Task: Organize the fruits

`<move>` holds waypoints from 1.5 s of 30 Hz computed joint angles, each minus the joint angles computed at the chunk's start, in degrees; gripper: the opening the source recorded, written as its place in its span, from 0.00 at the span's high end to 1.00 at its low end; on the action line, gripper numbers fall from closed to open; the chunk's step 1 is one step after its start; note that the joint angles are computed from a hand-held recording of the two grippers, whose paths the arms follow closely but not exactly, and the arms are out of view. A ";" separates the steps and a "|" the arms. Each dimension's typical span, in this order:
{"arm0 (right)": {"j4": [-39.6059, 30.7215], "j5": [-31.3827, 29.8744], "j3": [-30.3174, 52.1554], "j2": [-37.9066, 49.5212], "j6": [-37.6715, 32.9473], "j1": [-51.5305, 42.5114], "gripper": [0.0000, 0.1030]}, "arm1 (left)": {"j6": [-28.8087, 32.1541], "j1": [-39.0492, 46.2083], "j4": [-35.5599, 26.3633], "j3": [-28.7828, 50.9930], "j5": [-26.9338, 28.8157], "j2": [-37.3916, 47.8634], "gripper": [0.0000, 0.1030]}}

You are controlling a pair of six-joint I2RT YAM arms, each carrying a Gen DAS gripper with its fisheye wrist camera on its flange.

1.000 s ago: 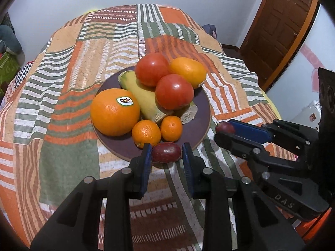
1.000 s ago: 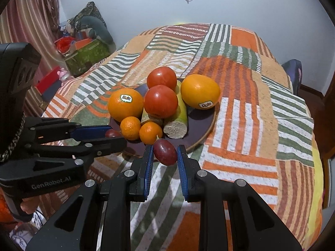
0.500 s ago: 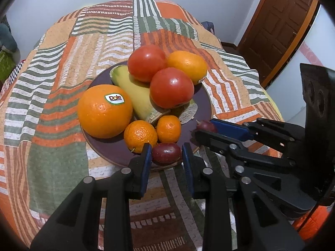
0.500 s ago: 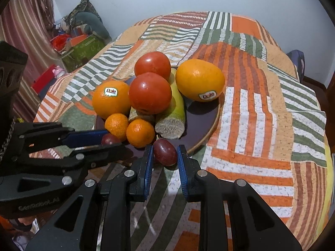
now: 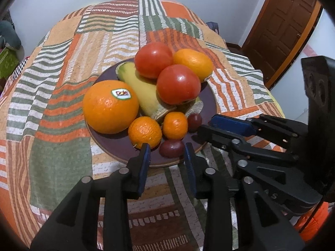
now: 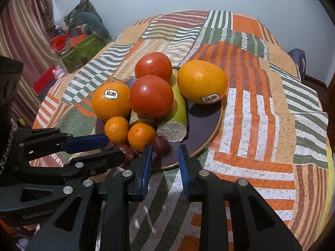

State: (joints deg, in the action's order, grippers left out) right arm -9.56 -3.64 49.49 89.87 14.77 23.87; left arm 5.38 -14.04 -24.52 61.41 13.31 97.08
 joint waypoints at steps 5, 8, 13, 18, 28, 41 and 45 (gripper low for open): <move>-0.42 0.64 -0.73 -1.34 0.36 0.23 0.72 | 0.13 0.36 -0.75 -0.39 -0.01 -1.27 0.67; -1.12 1.45 -1.20 -3.61 0.34 0.31 0.72 | 0.45 0.30 -0.95 -1.20 -0.36 -4.01 0.67; -3.32 3.79 -1.66 -10.09 0.28 0.65 0.72 | -0.45 0.66 -1.18 -2.31 -1.22 -10.85 0.67; -6.50 8.01 -1.78 -18.11 0.93 3.08 0.72 | -1.22 1.64 -2.06 -3.60 -2.29 -19.87 0.67; -13.63 24.46 0.57 -34.73 3.66 16.35 0.72 | -2.12 3.35 -6.58 -3.73 -2.41 -39.78 0.67; -14.73 45.96 3.25 -41.60 4.32 34.17 0.57 | -4.24 9.27 -11.80 -1.47 1.41 -55.87 0.53; -13.79 51.39 2.86 -41.34 3.73 37.15 0.44 | -4.41 10.78 -11.32 -2.03 1.70 -58.76 0.43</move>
